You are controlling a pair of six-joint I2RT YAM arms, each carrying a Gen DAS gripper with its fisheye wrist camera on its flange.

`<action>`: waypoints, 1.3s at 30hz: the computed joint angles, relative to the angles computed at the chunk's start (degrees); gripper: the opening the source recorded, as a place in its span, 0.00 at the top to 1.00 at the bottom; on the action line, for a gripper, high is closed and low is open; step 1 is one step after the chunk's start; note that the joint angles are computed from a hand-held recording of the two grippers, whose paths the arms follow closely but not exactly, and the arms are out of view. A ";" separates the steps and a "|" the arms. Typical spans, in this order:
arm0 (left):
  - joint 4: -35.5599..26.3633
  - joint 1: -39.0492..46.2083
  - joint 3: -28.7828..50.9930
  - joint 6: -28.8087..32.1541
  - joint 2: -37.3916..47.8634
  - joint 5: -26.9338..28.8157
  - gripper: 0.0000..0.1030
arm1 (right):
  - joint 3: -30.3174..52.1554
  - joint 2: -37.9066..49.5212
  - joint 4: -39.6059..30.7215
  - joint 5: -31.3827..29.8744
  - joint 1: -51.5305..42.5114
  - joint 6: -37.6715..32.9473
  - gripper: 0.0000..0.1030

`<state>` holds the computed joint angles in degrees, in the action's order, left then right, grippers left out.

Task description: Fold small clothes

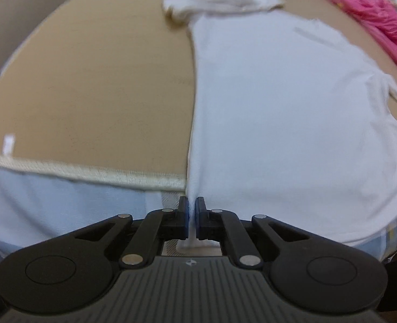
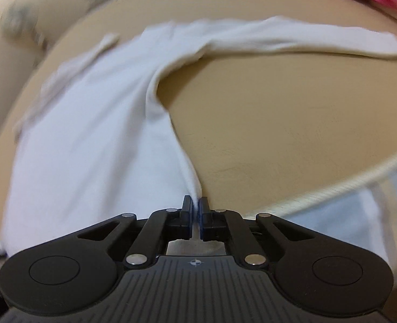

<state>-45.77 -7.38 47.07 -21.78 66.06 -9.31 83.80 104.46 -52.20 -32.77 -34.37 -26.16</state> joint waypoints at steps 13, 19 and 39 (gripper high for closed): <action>-4.72 -4.75 0.41 -2.70 -6.58 -2.91 0.93 | -12.91 -9.57 10.66 6.13 -5.98 -0.20 0.92; -5.12 -0.74 0.36 -1.71 3.99 5.19 0.92 | -9.22 -3.68 0.09 1.98 -2.94 -6.09 0.80; 13.20 -15.29 6.38 -6.78 5.90 -20.81 0.57 | -0.56 -9.23 15.32 -6.63 8.92 4.84 0.66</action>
